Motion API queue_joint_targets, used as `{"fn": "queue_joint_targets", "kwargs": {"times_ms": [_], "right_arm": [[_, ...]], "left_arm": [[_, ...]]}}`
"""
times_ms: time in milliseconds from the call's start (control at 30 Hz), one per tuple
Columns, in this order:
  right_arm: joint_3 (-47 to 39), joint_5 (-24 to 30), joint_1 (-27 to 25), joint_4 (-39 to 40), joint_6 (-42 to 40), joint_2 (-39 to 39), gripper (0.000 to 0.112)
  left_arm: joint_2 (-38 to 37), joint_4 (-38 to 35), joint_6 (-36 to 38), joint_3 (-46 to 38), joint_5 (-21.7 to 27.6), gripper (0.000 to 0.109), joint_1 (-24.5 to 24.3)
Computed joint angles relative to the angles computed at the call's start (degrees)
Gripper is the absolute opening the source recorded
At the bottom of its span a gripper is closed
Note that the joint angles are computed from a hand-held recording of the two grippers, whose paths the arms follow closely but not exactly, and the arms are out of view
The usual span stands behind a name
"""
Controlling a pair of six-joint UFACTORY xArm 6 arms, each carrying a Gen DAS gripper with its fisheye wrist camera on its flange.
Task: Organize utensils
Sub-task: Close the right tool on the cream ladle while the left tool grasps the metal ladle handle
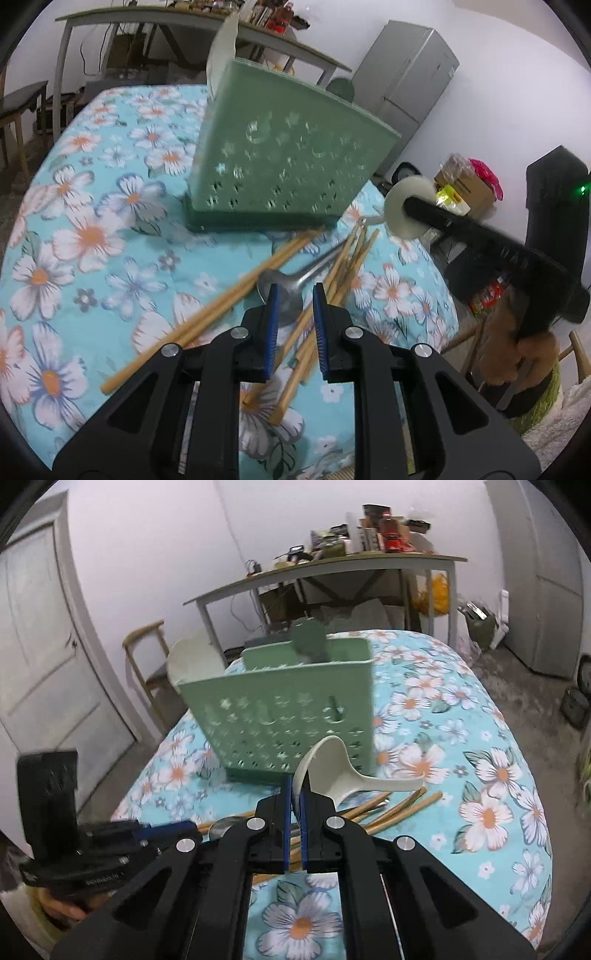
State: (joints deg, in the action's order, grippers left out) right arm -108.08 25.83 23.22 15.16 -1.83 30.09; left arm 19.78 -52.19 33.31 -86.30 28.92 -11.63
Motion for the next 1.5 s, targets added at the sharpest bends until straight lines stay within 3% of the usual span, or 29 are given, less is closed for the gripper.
{"fn": "queue_joint_targets", "kwargs": {"times_ms": [433, 600, 833, 900, 933, 1000, 1200, 1500], "right_arm": [[2.78, -2.71, -0.81, 6.02, -4.04, -1.60, 0.004], [3.42, -3.20, -1.07, 8.16, -5.28, -1.91, 0.004], [4.15, -3.92, -1.20, 9.96, -6.19, -2.07, 0.004], [4.28, -4.09, -1.22, 10.22, -6.29, -2.18, 0.004], [4.37, -4.11, -1.26, 10.38, -6.35, -2.30, 0.004], [4.66, -4.39, -1.37, 10.86, -6.59, -2.71, 0.004], [6.08, -6.27, -1.95, 13.07, -8.63, -5.01, 0.004], [5.29, -7.80, -3.11, 19.58, -13.39, -7.44, 0.004]], "left_arm": [[4.77, 7.02, -14.56, -4.97, 6.73, 0.021, 1.18], [6.22, 5.82, -16.90, -6.28, 7.56, 0.030, 1.49], [8.76, 6.65, -20.71, -9.07, 5.09, 0.030, 0.53], [9.13, 9.02, -22.29, -9.49, 3.83, 0.019, -0.12], [9.26, 10.76, -23.37, -9.67, 3.50, 0.009, -0.39], [8.40, 12.78, -23.99, -8.68, 2.12, 0.004, -0.89], [2.15, 22.20, -24.88, -2.92, -6.15, 0.002, -3.12], [-6.42, 38.61, -28.82, 0.14, -9.75, 0.002, -2.87]]}}
